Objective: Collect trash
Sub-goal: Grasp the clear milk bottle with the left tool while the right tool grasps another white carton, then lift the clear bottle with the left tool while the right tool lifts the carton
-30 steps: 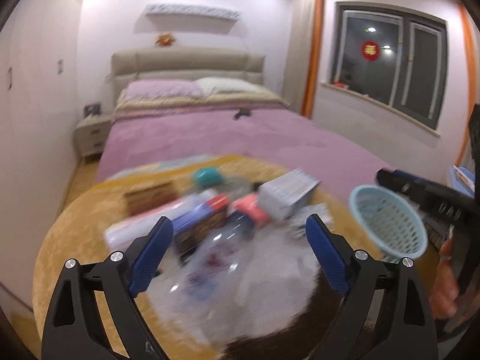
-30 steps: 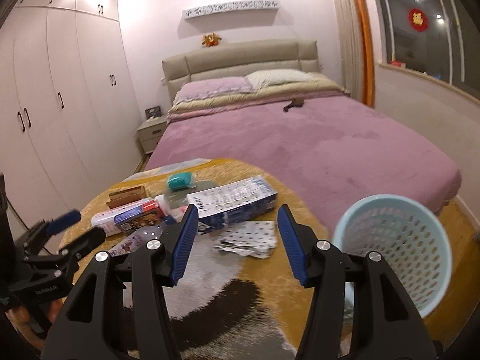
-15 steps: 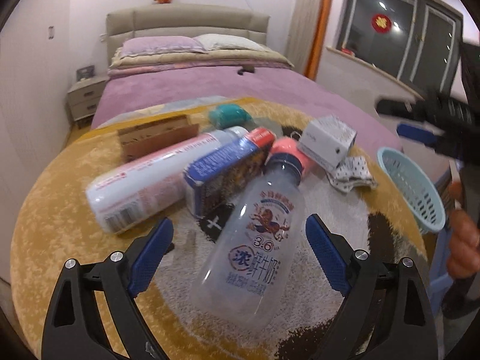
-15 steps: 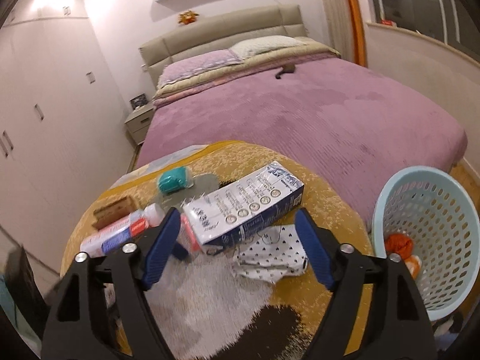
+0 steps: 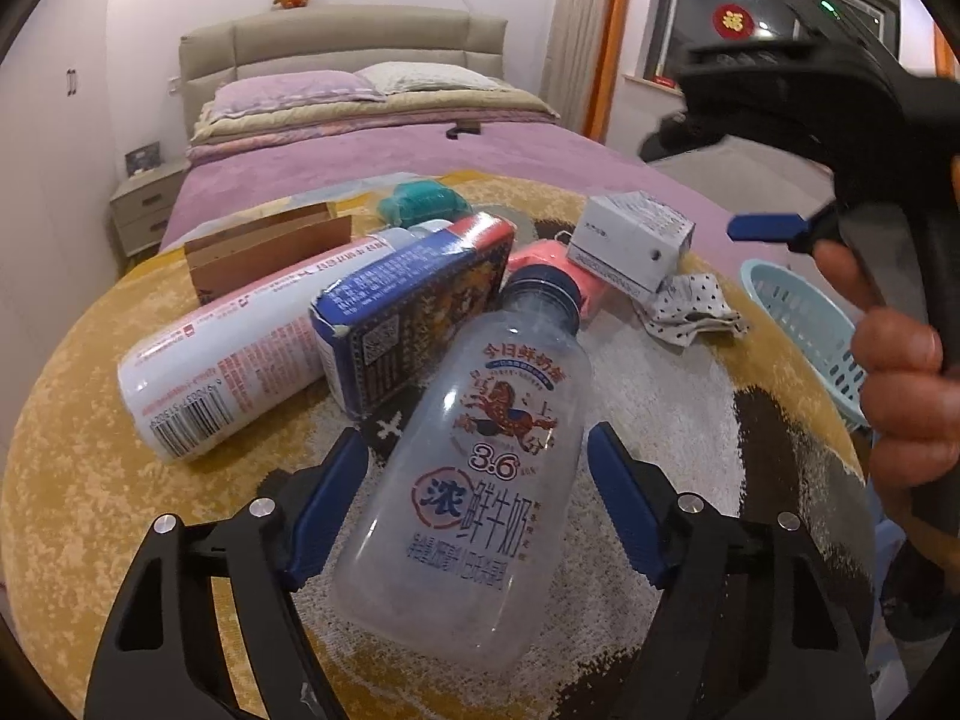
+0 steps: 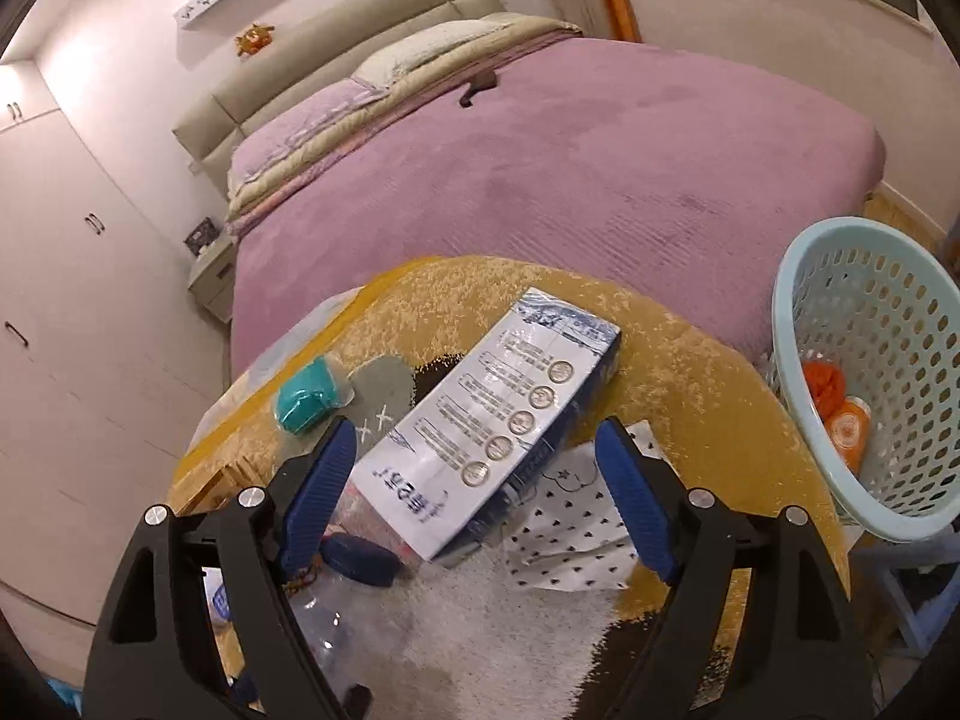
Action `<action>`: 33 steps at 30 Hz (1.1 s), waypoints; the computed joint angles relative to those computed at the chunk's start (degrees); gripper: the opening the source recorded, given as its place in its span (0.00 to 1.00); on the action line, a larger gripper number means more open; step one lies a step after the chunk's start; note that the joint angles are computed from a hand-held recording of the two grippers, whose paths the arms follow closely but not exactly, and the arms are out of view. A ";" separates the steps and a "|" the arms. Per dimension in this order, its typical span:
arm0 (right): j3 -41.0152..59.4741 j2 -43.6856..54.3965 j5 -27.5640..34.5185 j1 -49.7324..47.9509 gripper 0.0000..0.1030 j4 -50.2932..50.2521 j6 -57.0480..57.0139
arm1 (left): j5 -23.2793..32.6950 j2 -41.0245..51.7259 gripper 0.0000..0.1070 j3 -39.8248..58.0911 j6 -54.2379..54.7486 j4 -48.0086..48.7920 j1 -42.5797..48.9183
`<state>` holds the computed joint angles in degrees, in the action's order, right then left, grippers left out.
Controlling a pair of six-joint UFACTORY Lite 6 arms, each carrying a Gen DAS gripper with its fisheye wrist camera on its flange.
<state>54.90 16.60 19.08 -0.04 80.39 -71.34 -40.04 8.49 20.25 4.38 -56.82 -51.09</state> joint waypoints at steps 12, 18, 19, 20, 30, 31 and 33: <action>14.50 14.91 1.23 3.82 0.75 -21.69 26.18 | -1.19 -0.15 0.64 -0.20 1.52 -3.01 -2.74; 8.79 11.38 5.88 0.82 0.66 -12.18 9.55 | -1.52 -0.18 0.57 0.30 3.54 -6.46 -4.14; 7.92 10.88 7.34 0.14 0.64 -10.11 5.97 | -1.55 -0.50 0.55 0.24 4.05 -7.17 -4.59; 6.87 10.56 9.87 -0.95 0.62 -7.93 1.47 | -1.36 -0.79 0.54 0.15 4.12 -7.46 -4.87; -5.41 0.15 23.71 -10.60 0.57 -10.76 -16.69 | -2.16 -8.07 0.52 -5.45 1.64 -21.94 -17.60; -7.29 -1.88 24.90 -11.95 0.57 -11.98 -18.67 | -2.39 -9.07 0.52 -6.08 1.79 -24.43 -19.71; -11.46 -6.06 26.36 -14.41 0.57 -14.52 -22.58 | -2.63 -10.26 0.52 -6.72 2.02 -27.56 -22.90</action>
<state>43.44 10.54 45.43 -14.45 65.87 -93.92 -42.67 -1.77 13.53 6.40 -84.38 -73.99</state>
